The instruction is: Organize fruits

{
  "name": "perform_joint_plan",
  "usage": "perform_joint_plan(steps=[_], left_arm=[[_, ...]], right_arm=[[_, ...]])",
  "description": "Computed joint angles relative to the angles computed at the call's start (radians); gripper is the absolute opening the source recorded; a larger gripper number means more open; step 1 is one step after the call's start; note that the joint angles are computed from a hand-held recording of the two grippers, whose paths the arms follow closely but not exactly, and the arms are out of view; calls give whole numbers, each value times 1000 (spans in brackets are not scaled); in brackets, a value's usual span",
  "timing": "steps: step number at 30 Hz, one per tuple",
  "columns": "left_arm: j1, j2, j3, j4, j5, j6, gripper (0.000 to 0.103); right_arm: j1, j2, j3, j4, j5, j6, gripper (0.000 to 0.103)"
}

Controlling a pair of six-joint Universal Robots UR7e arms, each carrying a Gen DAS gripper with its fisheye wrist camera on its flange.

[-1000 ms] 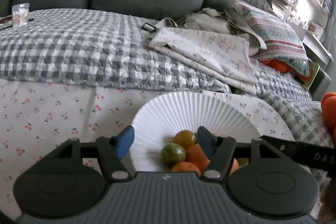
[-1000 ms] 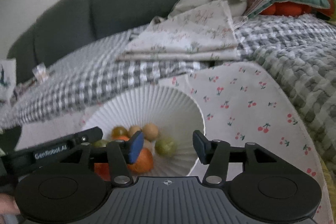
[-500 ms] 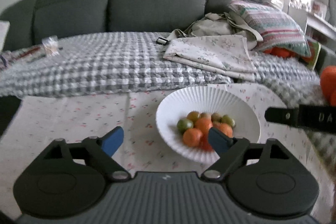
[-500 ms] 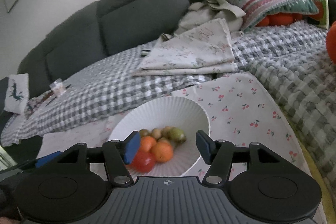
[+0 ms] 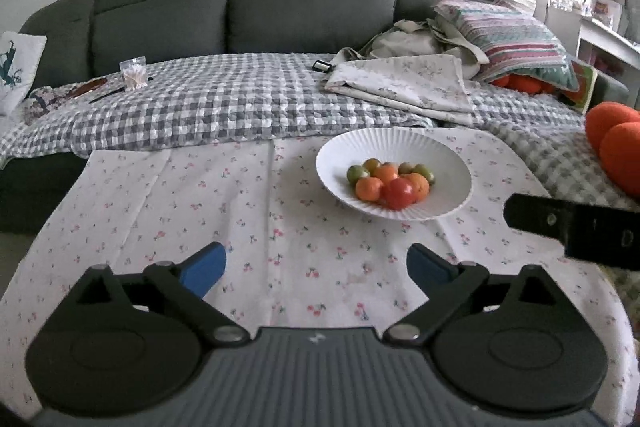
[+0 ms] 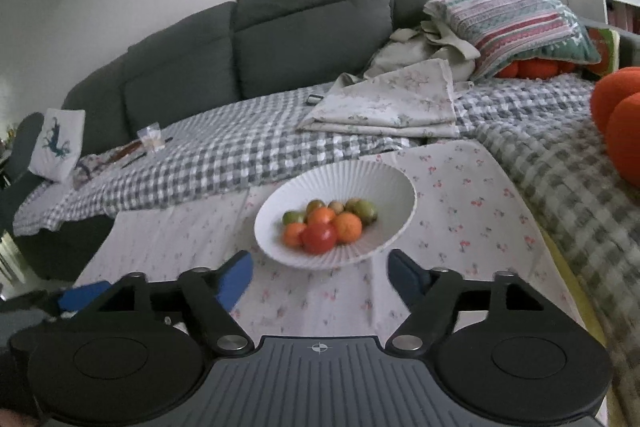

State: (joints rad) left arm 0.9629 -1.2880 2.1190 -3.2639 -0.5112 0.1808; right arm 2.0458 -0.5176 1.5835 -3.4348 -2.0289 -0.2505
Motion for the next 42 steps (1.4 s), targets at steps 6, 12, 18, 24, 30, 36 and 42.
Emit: perform_joint_plan(steps=[6,12,18,24,30,36,42], left_arm=[[-19,-33,49,-26,4,-15,102],[-12,-24,44,-31,13,-11,102],[-4,-14,40,-54,13,2,102],[2,-12,34,-41,6,-7,102],[5,-13,33,-37,-3,-2,102],[0,-6,37,-79,2,29,102],[2,-8,38,-63,-6,20,102]], right_arm=[[25,-17,82,-100,-50,-35,103],[29,-8,84,-122,-75,-67,103],[25,-2,77,-102,-73,-54,103],[23,5,70,-90,-69,-68,103],[22,6,67,-82,-70,-68,103],[22,7,66,-83,-72,-69,103],[24,6,67,-82,-73,-67,103]])
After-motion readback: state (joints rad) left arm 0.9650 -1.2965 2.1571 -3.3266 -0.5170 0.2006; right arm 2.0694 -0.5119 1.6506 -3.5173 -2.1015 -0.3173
